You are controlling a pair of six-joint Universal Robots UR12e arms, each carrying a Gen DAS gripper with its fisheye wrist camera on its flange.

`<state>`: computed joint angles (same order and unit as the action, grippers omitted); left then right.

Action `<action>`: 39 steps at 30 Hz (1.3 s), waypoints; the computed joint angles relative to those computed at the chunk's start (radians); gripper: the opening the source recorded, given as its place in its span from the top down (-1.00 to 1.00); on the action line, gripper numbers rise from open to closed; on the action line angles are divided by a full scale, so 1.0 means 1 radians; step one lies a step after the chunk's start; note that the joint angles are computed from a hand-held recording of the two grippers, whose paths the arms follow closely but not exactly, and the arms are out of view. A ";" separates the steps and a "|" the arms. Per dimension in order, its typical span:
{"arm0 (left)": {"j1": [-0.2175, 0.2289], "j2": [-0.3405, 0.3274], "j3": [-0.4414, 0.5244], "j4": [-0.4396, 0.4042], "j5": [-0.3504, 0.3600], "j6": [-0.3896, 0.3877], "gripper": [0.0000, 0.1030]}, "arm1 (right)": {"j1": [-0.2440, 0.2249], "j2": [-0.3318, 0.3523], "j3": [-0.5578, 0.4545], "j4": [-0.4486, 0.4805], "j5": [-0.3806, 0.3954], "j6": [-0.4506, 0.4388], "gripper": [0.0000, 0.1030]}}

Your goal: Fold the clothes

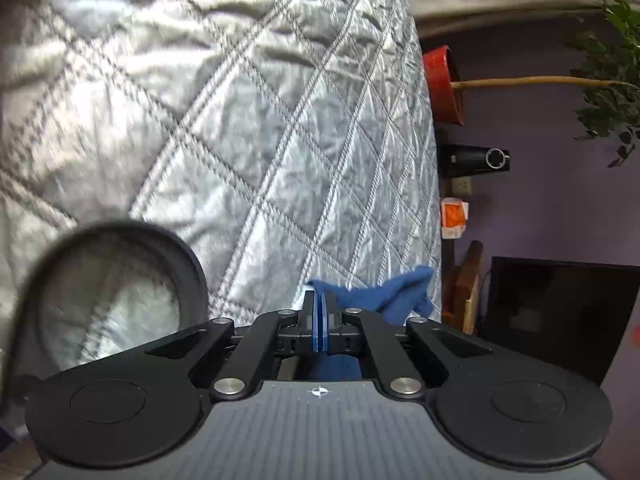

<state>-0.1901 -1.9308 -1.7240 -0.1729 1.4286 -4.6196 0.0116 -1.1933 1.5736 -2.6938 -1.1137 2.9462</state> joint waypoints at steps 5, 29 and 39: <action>0.011 0.030 -0.008 -0.064 -0.019 0.021 0.63 | -0.057 -0.196 0.209 0.135 -0.048 -0.074 0.60; -0.030 0.064 0.023 -0.130 -0.192 0.269 -0.05 | -0.105 -0.467 0.373 0.374 -0.219 -0.126 0.77; -0.038 0.068 0.045 -0.166 -0.199 0.367 -0.24 | -0.006 -0.481 0.358 0.499 -0.305 -0.555 0.67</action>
<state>-0.2279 -1.8628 -1.6789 -0.3394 1.2292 -4.2521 0.0059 -1.6745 1.9318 -2.1948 -1.4185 2.3913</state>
